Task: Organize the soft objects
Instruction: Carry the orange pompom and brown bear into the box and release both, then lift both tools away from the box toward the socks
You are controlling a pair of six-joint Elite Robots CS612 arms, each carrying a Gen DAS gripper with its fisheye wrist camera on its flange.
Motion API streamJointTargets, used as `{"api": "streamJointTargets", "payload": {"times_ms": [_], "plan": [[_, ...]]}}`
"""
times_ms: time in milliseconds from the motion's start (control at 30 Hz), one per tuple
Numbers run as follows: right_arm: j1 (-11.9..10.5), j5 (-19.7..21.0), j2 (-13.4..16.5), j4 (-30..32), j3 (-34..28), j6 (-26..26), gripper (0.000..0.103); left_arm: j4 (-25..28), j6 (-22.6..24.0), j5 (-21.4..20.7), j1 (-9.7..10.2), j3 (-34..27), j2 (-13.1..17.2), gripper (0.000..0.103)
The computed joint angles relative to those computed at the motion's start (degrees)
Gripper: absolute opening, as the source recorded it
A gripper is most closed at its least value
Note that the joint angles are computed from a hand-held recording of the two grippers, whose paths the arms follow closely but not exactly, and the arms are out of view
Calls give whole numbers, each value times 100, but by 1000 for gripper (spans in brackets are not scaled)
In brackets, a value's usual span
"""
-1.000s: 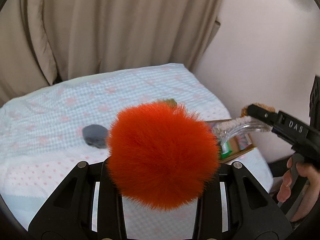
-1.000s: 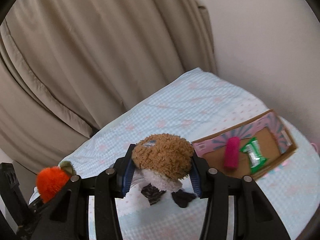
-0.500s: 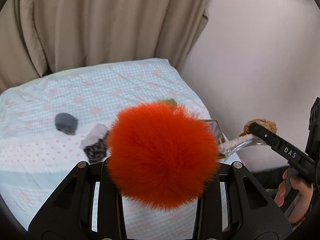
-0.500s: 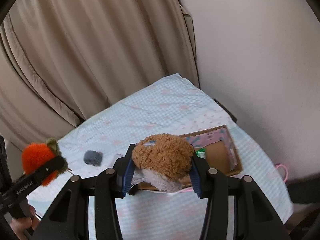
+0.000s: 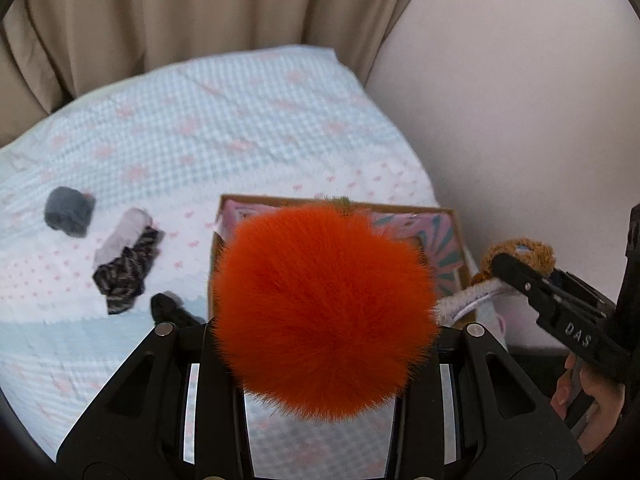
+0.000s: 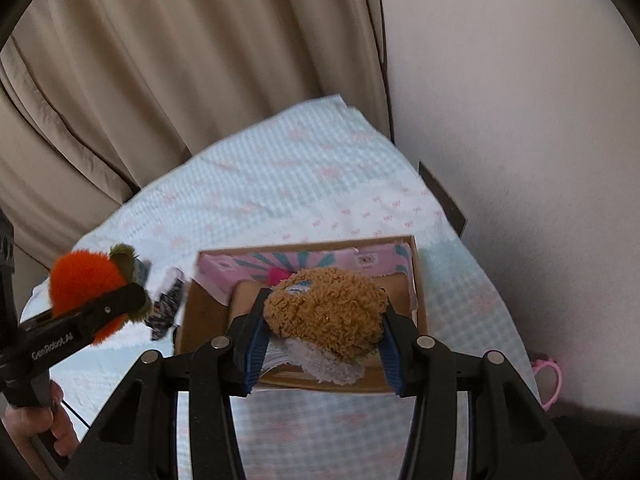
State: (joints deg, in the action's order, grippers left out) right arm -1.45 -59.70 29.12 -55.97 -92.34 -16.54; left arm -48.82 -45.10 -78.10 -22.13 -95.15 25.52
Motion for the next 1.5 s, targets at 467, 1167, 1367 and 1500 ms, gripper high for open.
{"api": "streamJointTargets", "payload": {"times_ms": [467, 1167, 1367, 1500], "plan": [[90, 186, 113, 556, 680, -837, 46, -104, 499, -333, 285, 1039, 26, 30], [177, 30, 261, 64, 477, -1659, 103, -14, 622, -353, 270, 1201, -86, 103], [154, 25, 240, 71, 340, -1617, 103, 94, 550, -237, 198, 1036, -142, 103], [138, 38, 211, 74, 228, -1611, 103, 167, 521, -114, 141, 908, -211, 103]]}}
